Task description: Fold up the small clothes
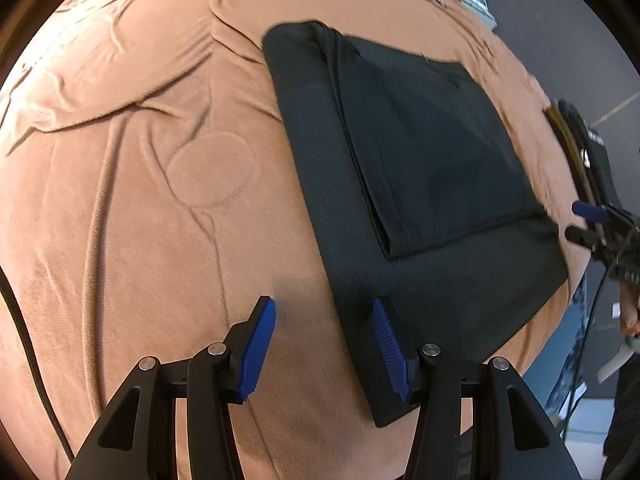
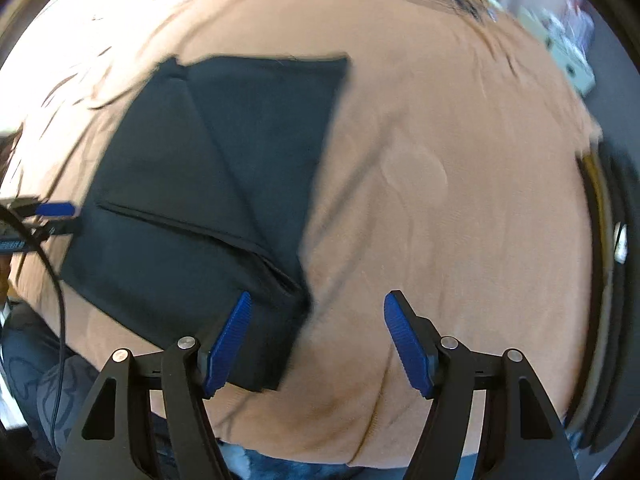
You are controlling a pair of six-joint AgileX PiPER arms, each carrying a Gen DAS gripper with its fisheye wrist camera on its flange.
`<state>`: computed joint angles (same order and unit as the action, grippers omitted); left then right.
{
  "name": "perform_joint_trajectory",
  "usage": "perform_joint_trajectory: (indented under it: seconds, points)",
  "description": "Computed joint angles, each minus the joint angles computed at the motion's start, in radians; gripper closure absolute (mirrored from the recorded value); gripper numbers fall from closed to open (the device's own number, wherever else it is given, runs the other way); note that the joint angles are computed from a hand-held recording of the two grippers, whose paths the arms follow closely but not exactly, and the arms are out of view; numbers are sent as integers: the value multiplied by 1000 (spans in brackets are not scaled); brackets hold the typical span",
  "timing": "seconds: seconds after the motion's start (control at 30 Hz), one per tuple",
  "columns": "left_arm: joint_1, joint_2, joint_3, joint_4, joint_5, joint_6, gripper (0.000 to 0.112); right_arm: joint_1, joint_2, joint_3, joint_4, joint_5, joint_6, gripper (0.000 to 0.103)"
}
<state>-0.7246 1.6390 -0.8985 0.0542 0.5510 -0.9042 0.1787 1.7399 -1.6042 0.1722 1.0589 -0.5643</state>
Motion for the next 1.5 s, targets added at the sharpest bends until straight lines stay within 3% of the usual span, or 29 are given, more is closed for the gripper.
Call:
perform_joint_trajectory:
  seconds: [0.23,0.4,0.63,0.77,0.83,0.93,1.03,1.1,1.33,1.43,1.5]
  points:
    - [37,6,11,-5,-35,14,59,181,9,17,-102,-72,42,35]
    - [70,13,42,-84,-86,92,59,294,39,30,-140,-109,14,35]
    - [87,3,74,-132,-122,148,59,355,146,-17,-181,-154,16,35]
    - [83,5,78,-128,-125,158,59,333,195,-64,-150,-198,18,36]
    - [83,5,78,-133,-124,163,59,317,230,-117,-132,-179,47,53]
    - [84,6,75,-135,-118,171,60,287,272,-196,-98,-146,56,70]
    - [84,8,73,-137,-117,175,59,254,321,-293,-114,-117,115,75]
    - [88,11,73,-151,-121,190,59,228,360,-362,-144,-96,173,75]
    - [88,11,75,-155,-123,196,59,89,483,-583,14,26,242,75]
    - [83,14,66,-138,-113,177,59,93,440,-504,-132,-79,342,74]
    - [82,16,59,-135,-105,170,59,71,443,-519,-102,-44,354,72]
